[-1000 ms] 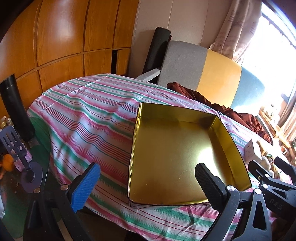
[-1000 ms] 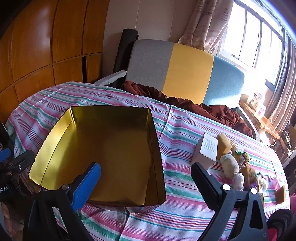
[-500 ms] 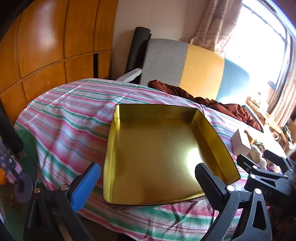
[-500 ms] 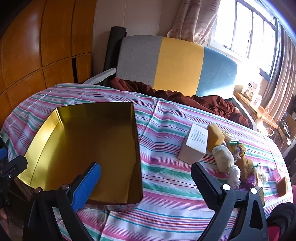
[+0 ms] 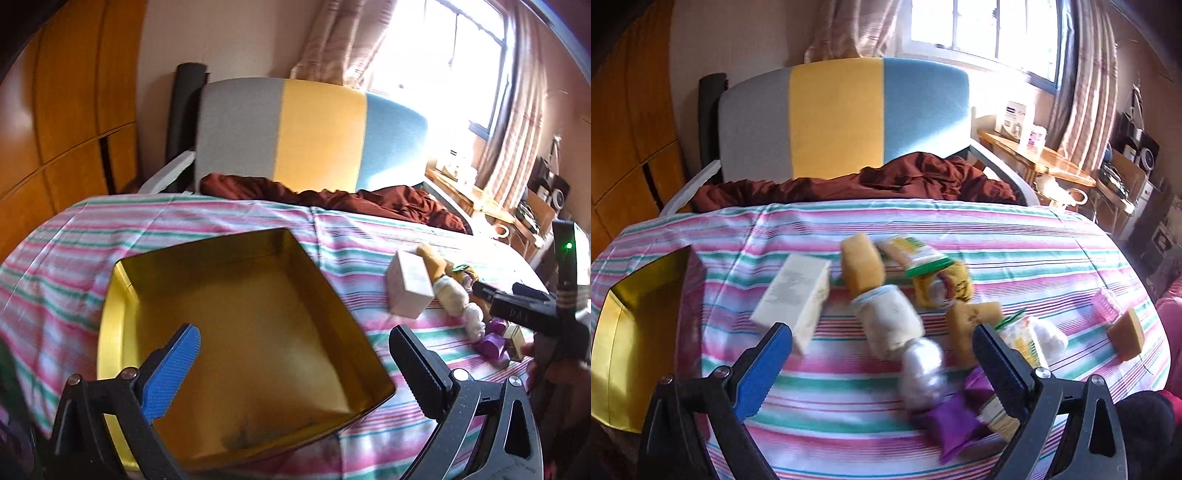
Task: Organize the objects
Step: 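Grasp the white printed box with the left gripper while the right gripper approaches the WEIDAN bag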
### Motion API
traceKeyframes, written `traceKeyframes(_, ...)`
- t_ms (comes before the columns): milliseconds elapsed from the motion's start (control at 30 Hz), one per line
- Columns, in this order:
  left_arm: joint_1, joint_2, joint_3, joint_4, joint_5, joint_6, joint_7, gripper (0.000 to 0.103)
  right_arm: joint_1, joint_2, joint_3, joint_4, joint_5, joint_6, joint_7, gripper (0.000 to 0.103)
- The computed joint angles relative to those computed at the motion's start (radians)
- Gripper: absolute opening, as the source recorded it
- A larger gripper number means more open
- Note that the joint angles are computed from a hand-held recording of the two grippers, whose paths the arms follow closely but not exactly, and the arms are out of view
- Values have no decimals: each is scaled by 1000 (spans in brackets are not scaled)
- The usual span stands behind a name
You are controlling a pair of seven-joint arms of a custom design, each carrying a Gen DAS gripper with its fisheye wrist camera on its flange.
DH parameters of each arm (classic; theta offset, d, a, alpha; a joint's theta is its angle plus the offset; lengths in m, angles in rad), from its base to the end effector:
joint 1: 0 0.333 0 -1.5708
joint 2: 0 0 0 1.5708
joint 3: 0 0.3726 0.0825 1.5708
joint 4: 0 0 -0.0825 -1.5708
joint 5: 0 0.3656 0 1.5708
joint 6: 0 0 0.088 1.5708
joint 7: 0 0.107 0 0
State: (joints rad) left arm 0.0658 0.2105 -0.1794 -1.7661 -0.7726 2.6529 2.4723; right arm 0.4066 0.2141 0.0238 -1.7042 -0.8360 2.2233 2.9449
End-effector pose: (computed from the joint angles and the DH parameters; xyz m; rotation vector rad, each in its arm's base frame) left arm 0.6579 -0.0440 0.5774 -1.3925 2.1666 -1.1006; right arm 0.6022 0.2490 0.5667 -1.3099 2.2620 -0.9478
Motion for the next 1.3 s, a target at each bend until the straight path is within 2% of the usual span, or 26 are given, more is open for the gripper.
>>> traceKeyframes(133, -44, 37, -32, 59, 34, 15, 27, 103, -43, -69, -29, -85, -53, 3, 68, 100)
traceKeyframes(200, -69, 68, -40, 104, 76, -10, -4, 103, -73, -91, -31, -131, -67, 45, 118, 100)
traceKeyframes(267, -111, 109, -29, 161, 177, -61, -76, 103, -102, -111, -32, -183, -73, 111, 180, 100)
traceKeyframes(367, -172, 172, -16, 223, 317, -67, -159, 103, -147, -129, -33, -233, -21, 231, 227, 100)
traceKeyframes(533, -231, 272, -8, 342, 458, -116, -276, 103, -181, -161, -31, -288, -43, 324, 318, 100)
traceKeyframes(600, -262, 326, 8, 430, 520, -177, -346, 103, -192, -168, -30, -302, -58, 357, 352, 100)
traceKeyframes(667, -279, 370, 12, 491, 555, -202, -393, 103, -201, -180, -29, -317, -89, 388, 395, 100)
traceKeyframes(767, -297, 419, 13, 565, 608, -254, -426, 103, -215, -196, -27, -337, -131, 429, 455, 100)
traceKeyframes(867, -317, 448, 12, 602, 653, -268, -427, 103, -229, -207, -26, -352, -192, 479, 524, 100)
traceKeyframes(967, -339, 475, 19, 633, 692, -261, -429, 103, -238, -203, -22, -351, -202, 514, 526, 100)
traceKeyframes(1033, -356, 504, 31, 673, 722, -282, -439, 101, -241, -190, -20, -346, -145, 533, 457, 100)
traceKeyframes(1133, -370, 549, 42, 736, 748, -316, -462, 94, -237, -171, -19, -336, -59, 544, 353, 100)
traceKeyframes(1167, -369, 566, 39, 763, 749, -337, -464, 89, -234, -165, -19, -330, -35, 537, 323, 100)
traceKeyframes(1233, -365, 594, 27, 803, 743, -376, -457, 75, -227, -157, -19, -322, 4, 521, 273, 100)
traceKeyframes(1267, -366, 597, 28, 801, 744, -381, -458, 60, -224, -154, -20, -319, 17, 515, 259, 100)
traceKeyframes(1300, -363, 607, 24, 817, 740, -406, -456, 51, -221, -152, -21, -315, 28, 505, 245, 100)
